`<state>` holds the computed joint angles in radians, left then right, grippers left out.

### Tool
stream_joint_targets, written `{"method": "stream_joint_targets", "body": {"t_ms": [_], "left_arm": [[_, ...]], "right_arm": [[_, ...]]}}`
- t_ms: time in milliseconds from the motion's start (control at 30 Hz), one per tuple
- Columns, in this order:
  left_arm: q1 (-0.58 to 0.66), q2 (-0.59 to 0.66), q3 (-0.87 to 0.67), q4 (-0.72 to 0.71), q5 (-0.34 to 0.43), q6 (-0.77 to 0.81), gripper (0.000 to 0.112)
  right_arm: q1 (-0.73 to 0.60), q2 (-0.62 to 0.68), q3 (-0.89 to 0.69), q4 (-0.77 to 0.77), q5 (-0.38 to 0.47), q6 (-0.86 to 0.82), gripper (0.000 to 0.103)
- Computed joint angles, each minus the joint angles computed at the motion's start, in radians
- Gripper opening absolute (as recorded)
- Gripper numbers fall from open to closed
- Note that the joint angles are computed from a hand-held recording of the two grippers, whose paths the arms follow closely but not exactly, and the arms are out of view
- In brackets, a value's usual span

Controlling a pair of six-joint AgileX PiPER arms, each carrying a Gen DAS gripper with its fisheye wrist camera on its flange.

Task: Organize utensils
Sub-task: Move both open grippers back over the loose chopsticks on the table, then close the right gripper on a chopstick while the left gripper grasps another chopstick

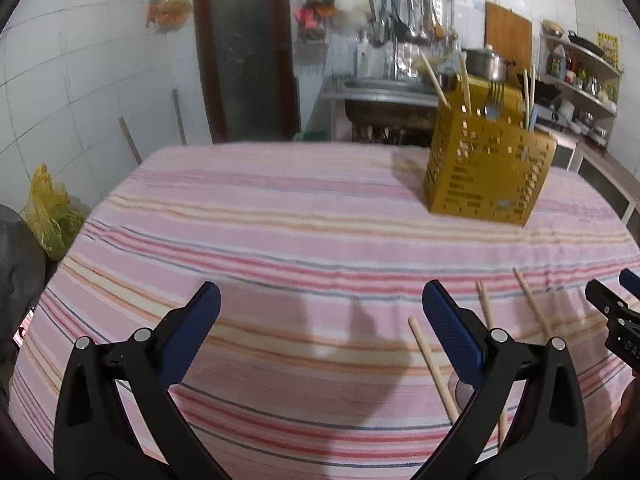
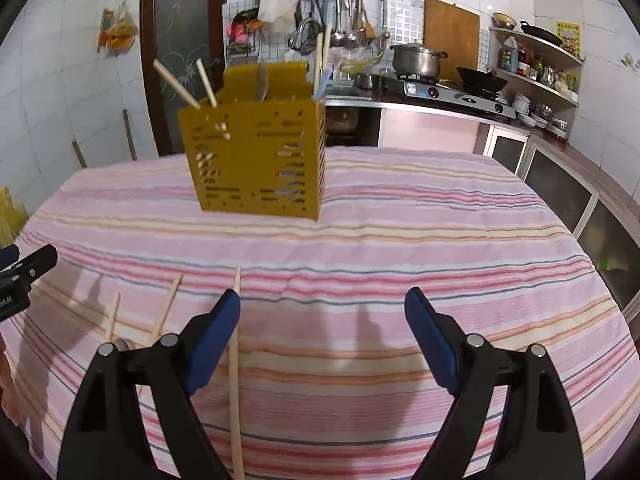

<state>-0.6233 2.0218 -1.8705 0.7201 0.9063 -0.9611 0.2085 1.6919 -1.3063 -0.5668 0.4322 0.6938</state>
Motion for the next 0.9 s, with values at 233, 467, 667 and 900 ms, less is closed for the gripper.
{"method": "stream_joint_targets", "body": {"t_ms": [233,467,667,900], "left_arm": [[0.005,0.103,-0.119,-0.131,0.073,0.092,0.098],[0.016,0.15,-0.173,-0.222,0.11,0.097,0.097],[0.0,0.213,-0.268,-0.267,0.164,0.134,0.089],[-0.016,0.248,-0.325,-0.283,0.21,0.14,0.071]], "right_arm": [[0.017,0.095,-0.117,0.092,0.059,-0.117,0.083],[0.035,0.215,-0.271,0.182,0.145,-0.26,0.083],[0.028,0.303,-0.39,0.315,0.24,-0.414,0.061],[0.007,0.304,-0.392,0.398,0.218,-0.478,0.025]]}}
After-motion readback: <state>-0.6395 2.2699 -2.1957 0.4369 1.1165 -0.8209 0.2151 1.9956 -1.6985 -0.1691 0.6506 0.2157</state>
